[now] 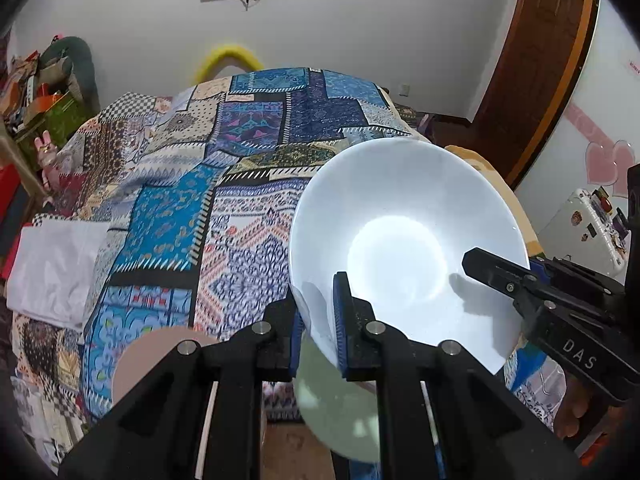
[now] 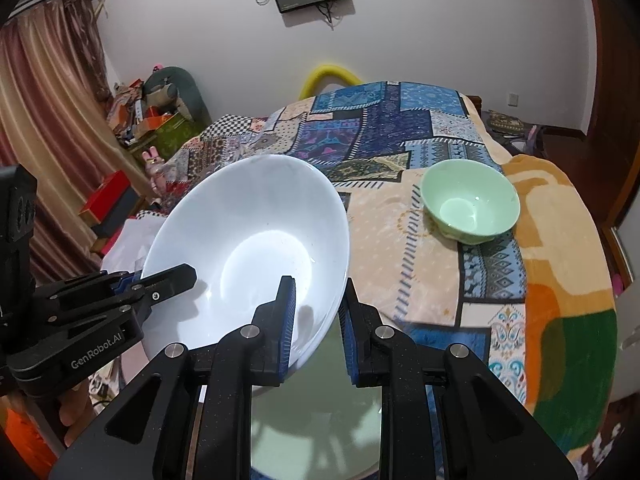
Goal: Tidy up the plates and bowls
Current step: 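Lift the white spotted bowl with both grippers off the quilt, then carry the white spotted bowl with both grippers over the pale pink bowl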
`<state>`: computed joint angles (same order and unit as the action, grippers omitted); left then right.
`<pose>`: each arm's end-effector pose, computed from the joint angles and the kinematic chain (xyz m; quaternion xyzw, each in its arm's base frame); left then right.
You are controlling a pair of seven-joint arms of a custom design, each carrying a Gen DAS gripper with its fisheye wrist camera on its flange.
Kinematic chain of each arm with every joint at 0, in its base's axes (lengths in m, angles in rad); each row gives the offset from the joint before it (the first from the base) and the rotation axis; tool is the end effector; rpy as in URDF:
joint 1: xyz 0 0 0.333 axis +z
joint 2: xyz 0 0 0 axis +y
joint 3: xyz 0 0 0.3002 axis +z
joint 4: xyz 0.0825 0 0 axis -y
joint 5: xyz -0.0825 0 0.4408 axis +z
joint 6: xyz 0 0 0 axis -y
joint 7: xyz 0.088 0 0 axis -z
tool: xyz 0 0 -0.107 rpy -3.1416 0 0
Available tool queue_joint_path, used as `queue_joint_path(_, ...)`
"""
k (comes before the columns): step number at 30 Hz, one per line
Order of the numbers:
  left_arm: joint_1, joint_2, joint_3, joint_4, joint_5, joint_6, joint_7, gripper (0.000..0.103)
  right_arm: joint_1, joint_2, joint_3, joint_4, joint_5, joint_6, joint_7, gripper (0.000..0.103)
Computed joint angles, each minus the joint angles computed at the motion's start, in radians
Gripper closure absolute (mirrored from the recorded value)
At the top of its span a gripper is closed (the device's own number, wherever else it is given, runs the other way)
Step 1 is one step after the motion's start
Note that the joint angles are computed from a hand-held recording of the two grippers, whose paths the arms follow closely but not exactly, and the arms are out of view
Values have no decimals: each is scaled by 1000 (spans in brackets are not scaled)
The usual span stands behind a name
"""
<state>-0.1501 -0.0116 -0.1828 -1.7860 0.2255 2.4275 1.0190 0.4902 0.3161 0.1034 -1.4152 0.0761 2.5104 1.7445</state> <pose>0.6261 -0.2162 0.5943 -0.6983 0.6334 -0.2670 0.1995 0.6349 0.4131 0.5904 -0.7593 0.5263 -0.1060 0.3678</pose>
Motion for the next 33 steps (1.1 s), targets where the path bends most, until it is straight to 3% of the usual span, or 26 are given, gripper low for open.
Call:
queue_joint_path(16,10,-227,11,-262,-29,19,-60,90,31,-58,35,-105,22,32,-24,84)
queue_joint_path(33,50,-366,48,-438,-44,6,-88,90,95,62,52,31,35,-42,-59,83)
